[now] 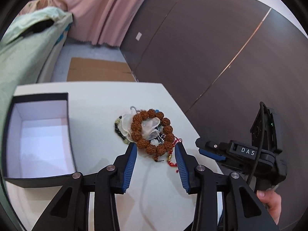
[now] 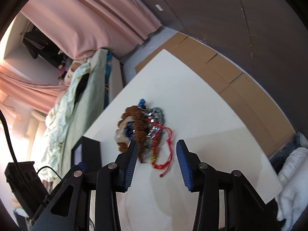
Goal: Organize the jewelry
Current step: 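Grasp the brown bead bracelet with the left tool while the right tool grasps the red string bracelet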
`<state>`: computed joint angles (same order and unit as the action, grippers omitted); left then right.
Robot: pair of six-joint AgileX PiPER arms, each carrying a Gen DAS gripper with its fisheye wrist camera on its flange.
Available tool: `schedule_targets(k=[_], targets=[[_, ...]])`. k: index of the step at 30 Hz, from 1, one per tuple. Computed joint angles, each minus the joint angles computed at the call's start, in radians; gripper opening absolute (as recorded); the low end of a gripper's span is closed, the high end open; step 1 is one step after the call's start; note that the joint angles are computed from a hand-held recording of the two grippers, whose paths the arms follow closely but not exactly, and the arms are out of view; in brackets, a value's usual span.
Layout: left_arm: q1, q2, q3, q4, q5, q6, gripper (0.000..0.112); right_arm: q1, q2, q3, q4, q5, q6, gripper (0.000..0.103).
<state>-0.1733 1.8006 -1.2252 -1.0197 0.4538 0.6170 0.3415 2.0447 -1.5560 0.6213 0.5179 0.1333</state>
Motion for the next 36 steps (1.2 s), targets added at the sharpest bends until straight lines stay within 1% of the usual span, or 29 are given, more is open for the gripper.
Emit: schedule_targets(k=[4, 9, 10, 13, 15, 18, 20, 25, 29, 30, 31, 32, 33, 34, 35, 36], targets=[[-0.007, 0.070, -0.063, 0.018, 0.039, -0.052, 0.038, -0.009, 0.014, -0.023, 0.005, 0.018, -0.001, 0.044], [-0.030, 0.128, -0.149, 0.175, 0.062, -0.239, 0.037, -0.026, 0.022, -0.027, 0.024, 0.021, -0.019, 0.044], [-0.037, 0.139, -0.169, 0.232, 0.065, -0.302, 0.037, -0.033, 0.026, -0.034, 0.028, 0.028, -0.023, 0.044], [-0.046, 0.162, -0.200, 0.326, 0.072, -0.401, 0.038, -0.045, 0.034, -0.037, 0.061, 0.032, -0.048, 0.044], [-0.053, 0.195, -0.252, 0.411, 0.103, -0.491, 0.038, -0.047, 0.041, -0.046, 0.074, 0.037, -0.055, 0.044], [-0.054, 0.224, -0.293, 0.462, 0.126, -0.551, 0.038, -0.052, 0.055, -0.058, 0.101, 0.046, -0.072, 0.044], [-0.058, 0.246, -0.339, 0.521, 0.159, -0.611, 0.038, -0.052, 0.057, -0.059, 0.123, 0.049, -0.087, 0.044], [-0.059, 0.310, -0.460, 0.612, 0.263, -0.693, 0.038, -0.057, 0.060, -0.058, 0.162, 0.058, -0.120, 0.044], [-0.058, 0.377, -0.577, 0.641, 0.356, -0.718, 0.037, -0.066, 0.050, -0.041, 0.206, 0.064, -0.159, 0.044], [-0.063, 0.393, -0.611, 0.665, 0.376, -0.724, 0.036, -0.069, 0.047, -0.035, 0.214, 0.064, -0.169, 0.044], [-0.070, 0.408, -0.644, 0.697, 0.391, -0.733, 0.032, -0.070, 0.041, -0.028, 0.220, 0.063, -0.175, 0.044], [-0.075, 0.409, -0.649, 0.714, 0.395, -0.738, 0.027, -0.071, 0.037, -0.023, 0.225, 0.062, -0.181, 0.044], [-0.077, 0.411, -0.655, 0.722, 0.399, -0.738, 0.026, -0.073, 0.032, -0.018, 0.230, 0.061, -0.187, 0.044], [-0.078, 0.404, -0.644, 0.729, 0.391, -0.738, 0.026, -0.073, 0.027, -0.012, 0.233, 0.059, -0.193, 0.044], [-0.083, 0.385, -0.620, 0.747, 0.370, -0.745, 0.021, -0.072, 0.021, -0.005, 0.235, 0.056, -0.196, 0.044], [-0.088, 0.372, -0.603, 0.765, 0.356, -0.753, 0.020, -0.072, 0.017, 0.001, 0.236, 0.053, -0.200, 0.044]])
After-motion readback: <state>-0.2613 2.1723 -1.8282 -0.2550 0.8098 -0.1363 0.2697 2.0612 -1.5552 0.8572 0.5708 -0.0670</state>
